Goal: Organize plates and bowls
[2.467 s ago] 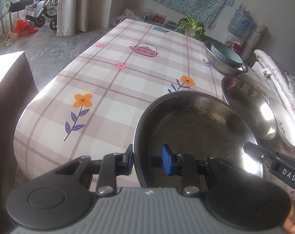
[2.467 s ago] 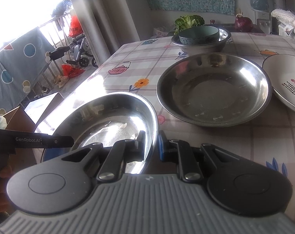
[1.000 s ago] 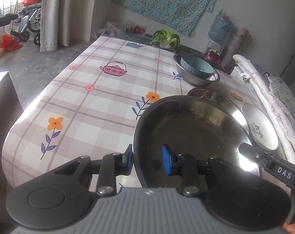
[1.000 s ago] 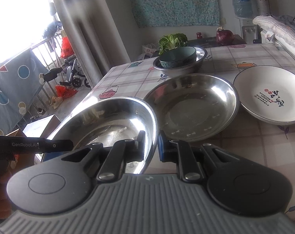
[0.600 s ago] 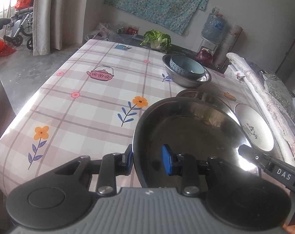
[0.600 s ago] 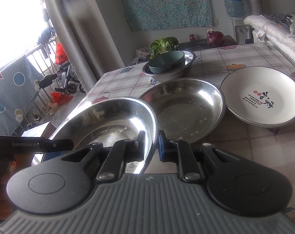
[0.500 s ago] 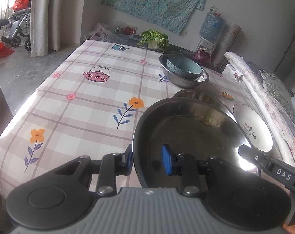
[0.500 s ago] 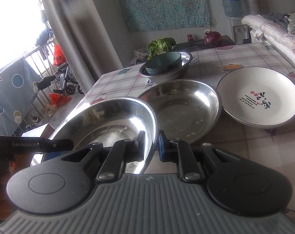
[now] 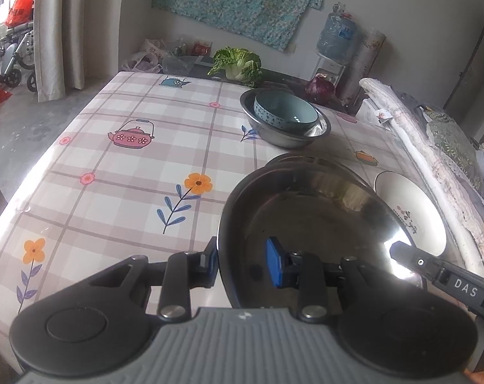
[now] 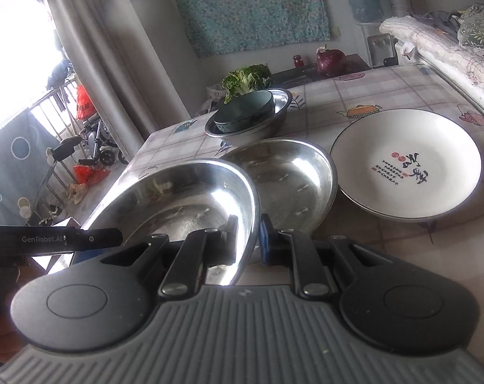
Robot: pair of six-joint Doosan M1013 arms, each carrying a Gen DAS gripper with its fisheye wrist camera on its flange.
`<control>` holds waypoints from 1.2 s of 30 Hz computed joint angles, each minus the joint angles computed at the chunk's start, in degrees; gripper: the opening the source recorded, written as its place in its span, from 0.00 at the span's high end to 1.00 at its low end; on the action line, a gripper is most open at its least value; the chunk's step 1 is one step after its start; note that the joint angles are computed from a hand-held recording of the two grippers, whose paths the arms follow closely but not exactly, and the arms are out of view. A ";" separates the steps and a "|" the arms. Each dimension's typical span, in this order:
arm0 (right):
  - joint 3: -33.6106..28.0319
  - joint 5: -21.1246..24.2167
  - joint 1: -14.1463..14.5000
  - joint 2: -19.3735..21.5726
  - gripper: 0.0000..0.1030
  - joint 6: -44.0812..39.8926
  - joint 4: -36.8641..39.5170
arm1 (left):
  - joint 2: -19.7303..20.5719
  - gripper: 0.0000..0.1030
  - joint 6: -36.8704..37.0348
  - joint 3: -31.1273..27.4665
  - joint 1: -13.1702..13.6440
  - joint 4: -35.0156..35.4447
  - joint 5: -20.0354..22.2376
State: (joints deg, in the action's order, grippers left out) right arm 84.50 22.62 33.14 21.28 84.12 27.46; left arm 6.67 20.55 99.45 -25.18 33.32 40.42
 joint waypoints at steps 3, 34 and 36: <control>-0.58 0.57 -0.45 0.59 0.87 0.44 0.38 | 1.01 0.70 1.29 -1.33 0.37 -0.76 0.10; -8.04 6.93 -2.05 6.10 0.87 12.69 -13.04 | 10.01 0.68 13.64 -11.72 2.18 -6.31 5.48; -8.14 7.04 -1.99 6.13 0.86 12.84 -13.36 | 10.14 0.68 13.78 -11.82 2.21 -6.48 5.73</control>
